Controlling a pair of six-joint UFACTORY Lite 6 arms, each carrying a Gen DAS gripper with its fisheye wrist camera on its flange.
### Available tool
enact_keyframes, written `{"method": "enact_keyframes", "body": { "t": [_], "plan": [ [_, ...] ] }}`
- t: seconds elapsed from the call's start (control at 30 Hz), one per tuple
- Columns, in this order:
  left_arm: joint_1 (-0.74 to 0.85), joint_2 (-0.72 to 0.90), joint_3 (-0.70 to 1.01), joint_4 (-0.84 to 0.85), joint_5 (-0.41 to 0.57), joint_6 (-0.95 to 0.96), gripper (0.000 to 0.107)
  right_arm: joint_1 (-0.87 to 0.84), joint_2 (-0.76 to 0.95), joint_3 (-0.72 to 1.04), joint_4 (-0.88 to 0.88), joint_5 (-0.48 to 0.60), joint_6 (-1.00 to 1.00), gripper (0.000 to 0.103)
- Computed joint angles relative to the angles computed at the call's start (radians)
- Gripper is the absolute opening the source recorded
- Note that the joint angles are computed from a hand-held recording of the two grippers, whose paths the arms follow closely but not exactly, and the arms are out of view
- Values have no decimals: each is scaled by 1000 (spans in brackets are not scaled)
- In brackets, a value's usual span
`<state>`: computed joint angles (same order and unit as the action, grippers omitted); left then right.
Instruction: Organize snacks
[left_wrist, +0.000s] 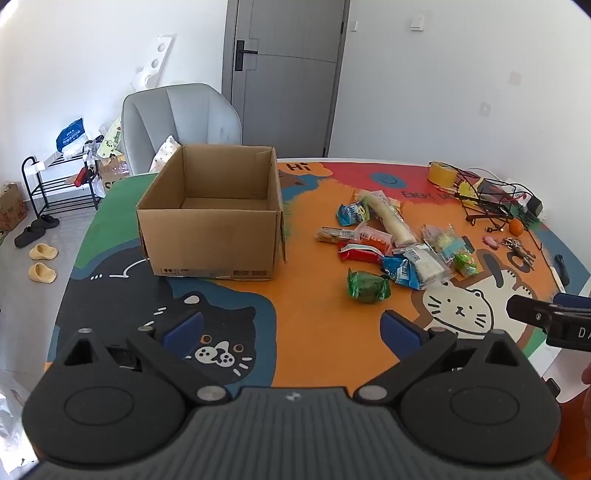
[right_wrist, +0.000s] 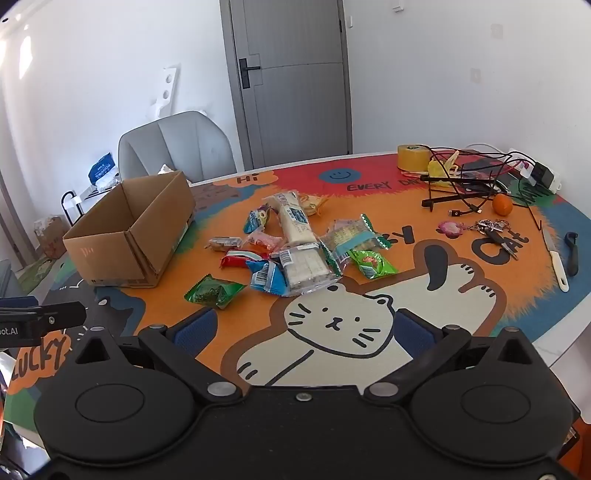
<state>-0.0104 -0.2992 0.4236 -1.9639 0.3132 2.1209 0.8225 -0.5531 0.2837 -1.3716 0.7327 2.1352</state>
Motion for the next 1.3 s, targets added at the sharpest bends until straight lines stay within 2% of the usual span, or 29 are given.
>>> {"method": "enact_keyframes", "body": {
  "t": [0.13, 0.4, 0.93, 1.03, 1.3],
  "plan": [
    [-8, -6, -8, -67, -4, 71, 101, 6, -1, -5, -14, 4, 18, 103],
    [-20, -2, -14, -94, -5, 87, 101, 5, -1, -2, -9, 5, 12, 103],
    [-30, -30, -22, -61, -13, 42, 101, 20, -13, -2, -2, 16, -1, 103],
    [-12, -41, -11, 46, -7, -53, 102, 21, -12, 1, 1, 18, -5, 103],
    [-16, -47, -10, 65, -12, -76, 101, 19, -16, 1, 5, 17, -9, 103]
  ]
}}
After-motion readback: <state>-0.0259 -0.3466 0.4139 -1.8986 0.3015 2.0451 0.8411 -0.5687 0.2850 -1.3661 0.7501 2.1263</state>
